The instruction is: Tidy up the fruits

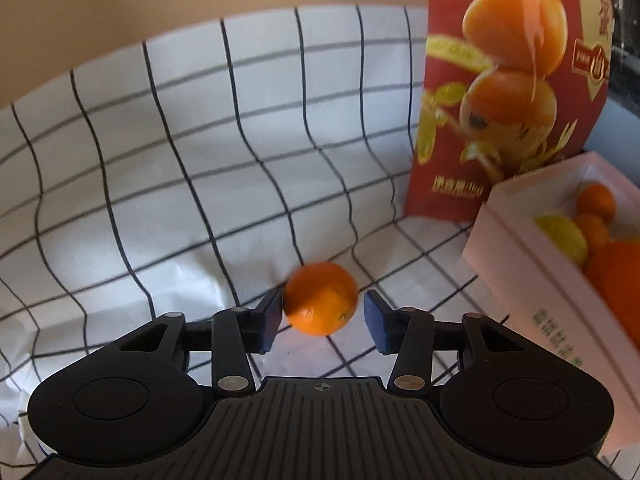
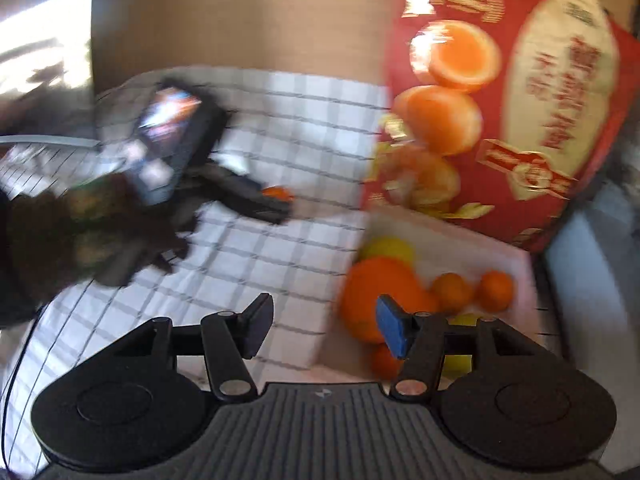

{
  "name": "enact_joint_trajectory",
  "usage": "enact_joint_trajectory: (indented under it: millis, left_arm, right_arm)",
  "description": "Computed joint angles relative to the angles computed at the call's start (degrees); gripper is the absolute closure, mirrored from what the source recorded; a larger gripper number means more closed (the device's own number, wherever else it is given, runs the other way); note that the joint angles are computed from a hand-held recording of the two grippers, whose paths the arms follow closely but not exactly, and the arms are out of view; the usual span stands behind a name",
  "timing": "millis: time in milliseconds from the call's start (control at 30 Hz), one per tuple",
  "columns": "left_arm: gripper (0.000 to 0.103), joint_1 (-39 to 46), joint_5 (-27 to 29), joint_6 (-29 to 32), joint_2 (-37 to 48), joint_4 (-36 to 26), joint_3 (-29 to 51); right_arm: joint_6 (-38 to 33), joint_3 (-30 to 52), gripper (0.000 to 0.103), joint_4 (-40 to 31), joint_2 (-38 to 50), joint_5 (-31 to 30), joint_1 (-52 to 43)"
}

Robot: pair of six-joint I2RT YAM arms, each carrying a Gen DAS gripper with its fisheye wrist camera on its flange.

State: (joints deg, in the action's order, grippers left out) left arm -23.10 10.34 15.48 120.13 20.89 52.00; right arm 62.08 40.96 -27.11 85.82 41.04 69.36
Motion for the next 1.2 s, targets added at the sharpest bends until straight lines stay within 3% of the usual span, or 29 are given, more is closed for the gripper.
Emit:
enact_joint_trajectory:
  millis: [100,267,300,367,467,567,700,800,833,933,1200]
  left_arm:
    - [0.057,2.8,4.4,-0.2,-1.2,1.0,-1.9]
    - [0.060,9.2,11.0,-1.0,-9.8,3.4,-12.0]
    - [0.062,11.0,12.5,-0.8,-12.2,3.4,-14.6]
    - [0.089,15.3,15.7,-0.7,-17.3,3.3,-20.3]
    - [0.089,24.1,20.9,-0.6,-25.9,1.7,-28.3]
    - [0.089,32.5,25.1,1.1,-31.2,-1.8,-32.9]
    - [0.087,40.6,26.6,6.3,-34.5,-7.3,-36.3]
    - [0.084,44.2,28.1,8.6,-35.1,-9.0,-38.4]
    - [0.084,45.0,28.9,9.4,-35.5,-9.4,-39.3]
    - [0.083,44.4,29.2,10.1,-36.5,-6.9,-42.3]
    - [0.082,33.2,19.8,6.5,-34.8,5.5,-47.9]
  right_arm:
    - [-1.4,2.8,0.046,3.2,5.5,-0.8,1.7]
    - [-4.3,3.1,0.046,12.6,10.2,-5.9,3.1]
    - [-5.1,3.2,0.046,14.8,11.4,-7.8,2.9]
    - [-5.7,3.8,0.046,19.6,14.4,-11.9,2.9]
    - [-7.1,5.4,0.047,26.4,19.3,-15.2,3.9]
    - [-10.7,9.5,0.048,26.5,24.5,-12.4,5.7]
    - [-14.5,12.1,0.052,28.4,29.2,-12.4,5.0]
    - [-17.0,13.1,0.074,29.6,30.8,-13.0,4.6]
    - [-17.3,13.2,0.074,29.8,30.9,-13.0,4.7]
    - [-16.1,13.0,0.074,29.9,31.1,-11.7,5.4]
    - [-6.3,4.9,0.074,26.5,25.3,-6.7,8.3]
